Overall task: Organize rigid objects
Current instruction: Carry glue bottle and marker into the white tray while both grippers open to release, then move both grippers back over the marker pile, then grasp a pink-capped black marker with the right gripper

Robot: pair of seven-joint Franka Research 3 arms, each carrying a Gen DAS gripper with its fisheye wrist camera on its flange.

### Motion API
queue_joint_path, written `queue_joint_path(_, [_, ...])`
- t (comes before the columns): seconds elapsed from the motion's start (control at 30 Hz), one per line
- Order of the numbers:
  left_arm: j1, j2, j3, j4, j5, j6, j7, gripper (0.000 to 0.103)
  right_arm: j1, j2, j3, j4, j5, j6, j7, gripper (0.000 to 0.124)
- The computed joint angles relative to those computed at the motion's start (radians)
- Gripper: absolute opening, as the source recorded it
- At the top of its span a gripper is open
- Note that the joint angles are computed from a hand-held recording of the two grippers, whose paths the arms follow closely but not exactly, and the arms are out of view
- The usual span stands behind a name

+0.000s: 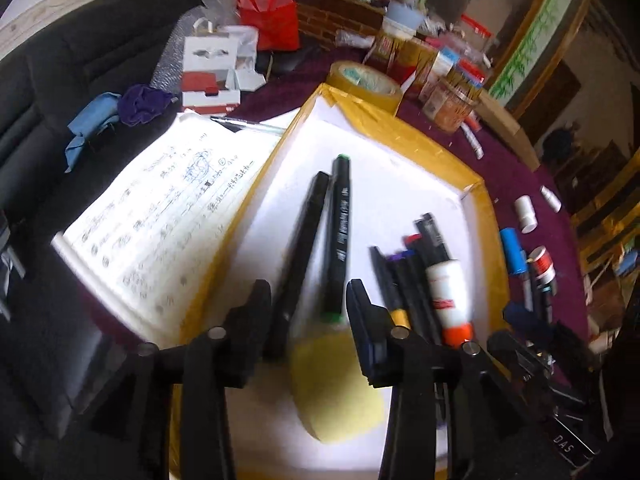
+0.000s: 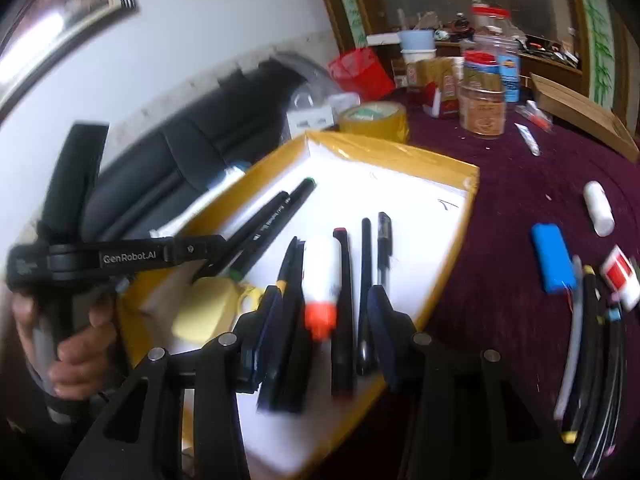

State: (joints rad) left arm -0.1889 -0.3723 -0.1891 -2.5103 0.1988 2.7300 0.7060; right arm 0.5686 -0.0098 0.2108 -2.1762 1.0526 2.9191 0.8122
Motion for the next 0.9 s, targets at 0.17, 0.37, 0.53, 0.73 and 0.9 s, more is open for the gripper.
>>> queue_joint_path(0.17, [-0.011, -0.06, -0.122, -0.031, 0.088, 0.045, -0.181, 0.037, 0.006, -0.159, -0.048, -0.144, 0.355, -0.066, -0.28, 0.043])
queue_joint_path(0.37, [-0.164, 0.073, -0.15, 0.097, 0.079, 0.029, -0.12, 0.037, -0.027, -0.311, -0.108, -0.326, 0.444, -0.089, -0.298, 0.044])
queue_joint_path(0.53, [-0.21, 0.201, -0.185, 0.236, 0.145, -0.036, -0.113, 0.037, -0.101, -0.398, -0.166, -0.427, 0.489, -0.112, -0.286, 0.044])
queue_joint_path(0.73, [-0.255, 0.287, -0.166, 0.32, 0.105, -0.089, -0.09, 0.037, -0.171, -0.416, -0.186, -0.44, 0.354, -0.092, -0.177, 0.043])
queue_joint_path(0.9, [-0.272, 0.288, -0.158, 0.309, 0.058, -0.101, -0.084, 0.037, -0.225, -0.327, -0.182, -0.375, 0.058, -0.094, 0.045, 0.033])
